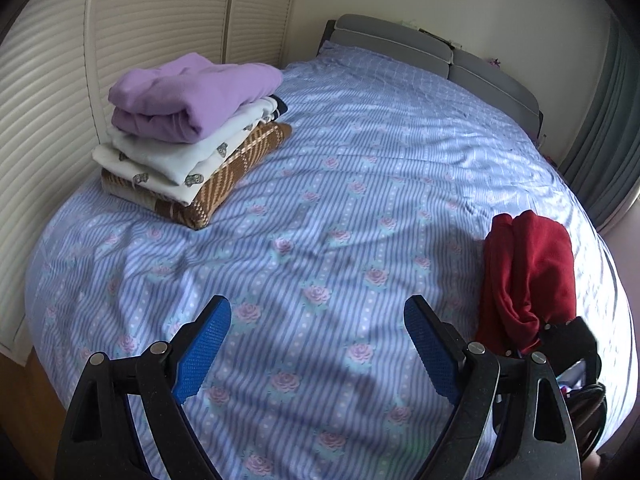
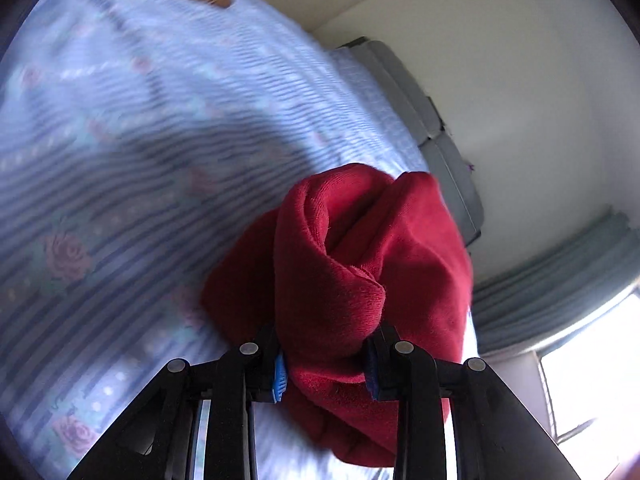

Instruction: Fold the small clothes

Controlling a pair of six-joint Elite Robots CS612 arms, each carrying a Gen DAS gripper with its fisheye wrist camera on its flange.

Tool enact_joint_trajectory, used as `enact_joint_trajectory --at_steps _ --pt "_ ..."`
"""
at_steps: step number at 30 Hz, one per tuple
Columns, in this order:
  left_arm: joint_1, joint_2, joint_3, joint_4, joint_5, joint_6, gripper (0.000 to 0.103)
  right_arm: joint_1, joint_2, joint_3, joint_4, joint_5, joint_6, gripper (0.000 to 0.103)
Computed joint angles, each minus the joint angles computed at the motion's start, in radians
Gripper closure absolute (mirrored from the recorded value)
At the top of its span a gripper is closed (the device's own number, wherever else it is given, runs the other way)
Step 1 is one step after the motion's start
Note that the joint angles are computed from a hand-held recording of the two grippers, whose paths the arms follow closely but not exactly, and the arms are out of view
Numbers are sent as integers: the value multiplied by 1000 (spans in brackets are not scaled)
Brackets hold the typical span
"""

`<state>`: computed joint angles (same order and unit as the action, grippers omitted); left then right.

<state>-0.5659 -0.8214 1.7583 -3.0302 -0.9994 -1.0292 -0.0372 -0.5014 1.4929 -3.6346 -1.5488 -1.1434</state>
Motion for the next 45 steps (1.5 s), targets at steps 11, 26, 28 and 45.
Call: enact_joint_trajectory --at_steps 11,26,28,45 --pt "-1 -7 -2 -50 0 42 14 -9 -33 31 -18 24 85 48" --pt "-41 68 -184 -178 -120 362 16 -128 -137 94 110 261 464 45" --pt "-46 92 -231 -186 -157 417 24 -144 -133 84 144 274 522 45" --pt "-19 246 -499 79 -368 500 79 -215 -71 -13 368 451 703 45"
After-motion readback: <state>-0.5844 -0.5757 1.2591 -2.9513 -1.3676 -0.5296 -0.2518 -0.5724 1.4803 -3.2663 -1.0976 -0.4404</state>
